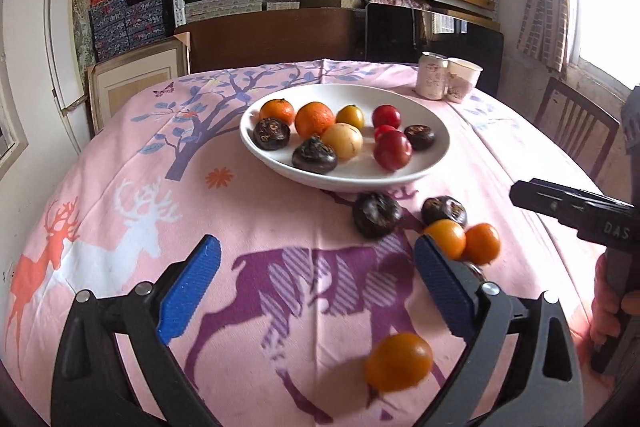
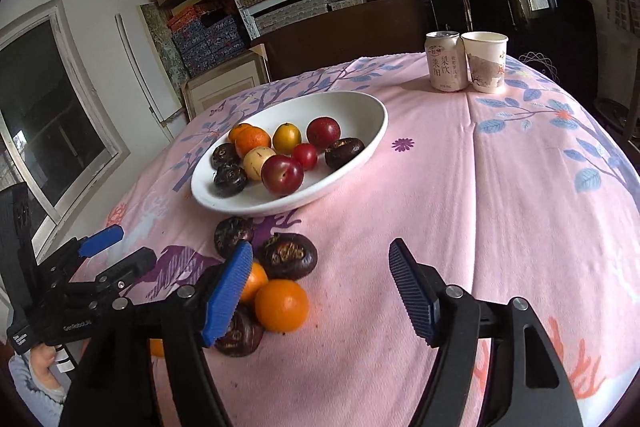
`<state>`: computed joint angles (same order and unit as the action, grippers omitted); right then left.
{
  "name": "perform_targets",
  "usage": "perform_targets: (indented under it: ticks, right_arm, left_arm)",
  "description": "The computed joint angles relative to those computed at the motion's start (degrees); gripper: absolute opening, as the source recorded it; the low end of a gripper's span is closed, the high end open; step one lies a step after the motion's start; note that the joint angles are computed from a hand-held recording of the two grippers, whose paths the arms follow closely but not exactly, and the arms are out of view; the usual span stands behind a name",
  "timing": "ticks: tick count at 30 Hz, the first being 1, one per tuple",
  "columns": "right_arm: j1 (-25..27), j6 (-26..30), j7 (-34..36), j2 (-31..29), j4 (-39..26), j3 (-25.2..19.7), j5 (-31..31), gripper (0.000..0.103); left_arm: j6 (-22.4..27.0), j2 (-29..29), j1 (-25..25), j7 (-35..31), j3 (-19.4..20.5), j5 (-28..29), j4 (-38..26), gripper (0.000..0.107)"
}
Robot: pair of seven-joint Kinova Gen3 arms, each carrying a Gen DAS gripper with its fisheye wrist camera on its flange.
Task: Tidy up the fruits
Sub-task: 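Grasp a yellow-orange tomato with the left tool while the right tool grasps a tangerine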
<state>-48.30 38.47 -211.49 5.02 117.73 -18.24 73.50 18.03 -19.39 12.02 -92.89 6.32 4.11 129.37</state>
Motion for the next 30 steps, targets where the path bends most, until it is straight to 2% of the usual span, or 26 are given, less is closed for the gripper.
perform_targets:
  ticks: [2, 3, 6, 8, 11, 16, 18, 19, 20, 22, 26, 28, 30]
  right_arm:
    - [-0.08, -0.19, -0.40, -0.34, 0.50, -0.16, -0.40, 0.073]
    - [0.04, -0.17, -0.18, -0.42, 0.42, -0.13, -0.91, 0.074]
    - [0.27, 0.13, -1.43, -0.67, 0.73, -0.01, -1.31, 0.079]
    - [0.78, -0.88, -1.69, -0.83, 1.00, 0.15, -1.79, 0.079]
    - [0.77, -0.67, -0.41, -0.60, 0.62, -0.08, -2.90, 0.079]
    - [0.39, -0.20, 1.36, -0.15, 0.01, 0.03, -4.21, 0.079]
    - [0.37, -0.22, 1.89, -0.07, -0.14, 0.19, -4.91, 0.079]
    - [0.44, -0.35, 2.25, -0.02, -0.23, 0.31, -5.31, 0.079]
    - [0.46, -0.43, 2.54, 0.02, -0.33, 0.39, -5.66, 0.079]
    - [0.45, -0.64, 2.70, 0.10, -0.35, 0.56, -5.94, 0.079]
    - [0.38, -1.05, 2.92, 0.20, -0.33, 0.74, -5.62, 0.079]
    - [0.43, -1.52, 3.44, 0.34, -0.38, 0.83, -5.77, 0.079]
    - [0.49, -2.01, 4.18, 0.46, -0.51, 0.95, -6.16, 0.079]
  left_arm:
    - [1.12, -1.34, 4.39, -2.86, -3.25, 1.81, 0.98, 0.096]
    - [1.75, -1.85, 5.25, -3.62, -3.43, 2.18, 1.29, 0.096]
    - [3.18, -2.87, 4.95, -4.22, -1.59, 2.03, 1.77, 0.096]
    - [3.21, -3.45, 5.43, -4.75, -2.21, 2.77, 2.05, 0.098]
    - [7.45, -1.38, 4.14, -4.22, -2.28, 3.50, -0.06, 0.098]
    - [8.69, -0.23, 2.38, -3.97, -1.68, 4.02, -0.69, 0.098]
    - [9.44, 0.16, 1.96, -3.87, -0.95, 3.60, -1.13, 0.093]
    - [10.06, 0.43, 2.00, -4.04, -0.76, 3.46, -1.40, 0.078]
    - [11.08, 1.02, 2.46, -4.72, -1.11, 3.75, -1.85, 0.068]
    - [12.78, 1.68, 4.57, -7.88, -3.47, 6.08, -2.27, 0.067]
    - [14.50, 0.93, 3.83, -8.93, -2.32, 6.62, -1.96, 0.062]
    - [15.97, 1.59, 4.96, -11.24, -3.62, 8.36, -2.13, 0.059]
    - [16.43, 1.91, 4.54, -11.98, -3.17, 8.89, -2.22, 0.059]
